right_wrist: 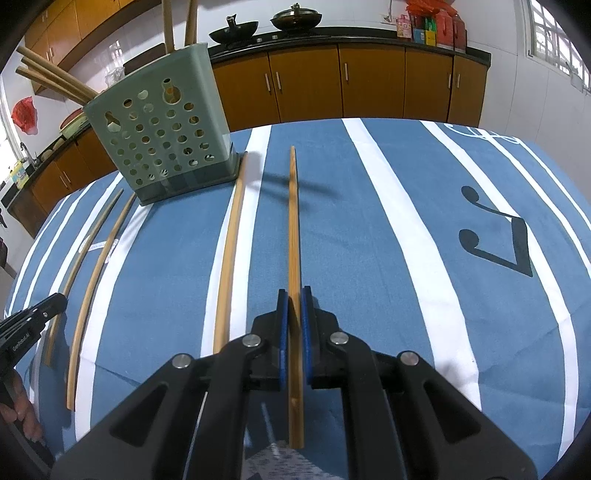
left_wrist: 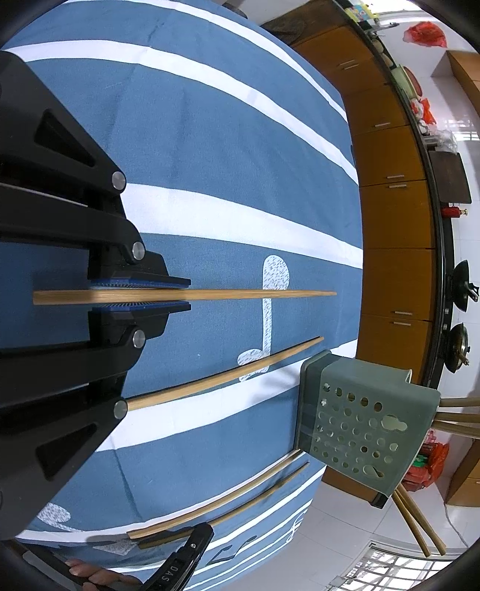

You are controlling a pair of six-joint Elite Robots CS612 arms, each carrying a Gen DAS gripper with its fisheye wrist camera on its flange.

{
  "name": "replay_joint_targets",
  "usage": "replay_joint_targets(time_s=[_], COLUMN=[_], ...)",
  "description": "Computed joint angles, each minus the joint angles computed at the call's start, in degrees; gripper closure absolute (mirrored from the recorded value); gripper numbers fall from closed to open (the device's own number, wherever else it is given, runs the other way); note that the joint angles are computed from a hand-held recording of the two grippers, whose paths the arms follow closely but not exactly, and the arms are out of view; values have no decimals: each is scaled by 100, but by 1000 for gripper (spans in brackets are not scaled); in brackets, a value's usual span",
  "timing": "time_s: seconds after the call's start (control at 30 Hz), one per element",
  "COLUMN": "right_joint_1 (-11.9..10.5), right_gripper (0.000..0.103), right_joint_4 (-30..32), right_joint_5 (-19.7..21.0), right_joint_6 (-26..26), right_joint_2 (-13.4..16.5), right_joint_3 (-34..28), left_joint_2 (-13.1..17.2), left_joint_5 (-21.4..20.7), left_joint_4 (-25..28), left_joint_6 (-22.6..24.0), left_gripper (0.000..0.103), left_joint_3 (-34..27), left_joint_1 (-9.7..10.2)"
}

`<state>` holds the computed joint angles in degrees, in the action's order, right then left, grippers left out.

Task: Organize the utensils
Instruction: 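Lift both held chopsticks and carry them above the green holder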

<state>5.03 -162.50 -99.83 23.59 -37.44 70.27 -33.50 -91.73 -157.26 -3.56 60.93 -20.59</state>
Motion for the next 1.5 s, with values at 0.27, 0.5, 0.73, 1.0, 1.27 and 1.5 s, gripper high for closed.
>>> replay_joint_targets(time_s=[0.27, 0.5, 0.73, 1.0, 1.27, 1.5], right_joint_1=[-16, -36, -40, -36, -32, -26], right_gripper=[95, 95, 95, 95, 95, 95], right_joint_4=[-100, -498, -944, -1602, -2114, -2173], right_joint_5=[64, -35, -139, -282, -423, -449], right_joint_6=[-1, 6, -49, -115, -202, -247], right_joint_2=[-62, -215, -339, -469, -542, -548], right_joint_3=[81, 262, 375, 472, 505, 493], left_joint_2=[-18, -125, -270, -380, -434, -440], left_joint_5=[-26, -106, -212, -302, -368, -361], left_joint_4=[79, -78, -500, -1031, -1472, -1562], left_joint_6=[66, 56, 56, -19, -50, -4], left_gripper=[96, 96, 96, 96, 96, 96], left_joint_3=[-1, 95, 198, 226, 180, 149], left_joint_1=[1, 37, 75, 106, 119, 117])
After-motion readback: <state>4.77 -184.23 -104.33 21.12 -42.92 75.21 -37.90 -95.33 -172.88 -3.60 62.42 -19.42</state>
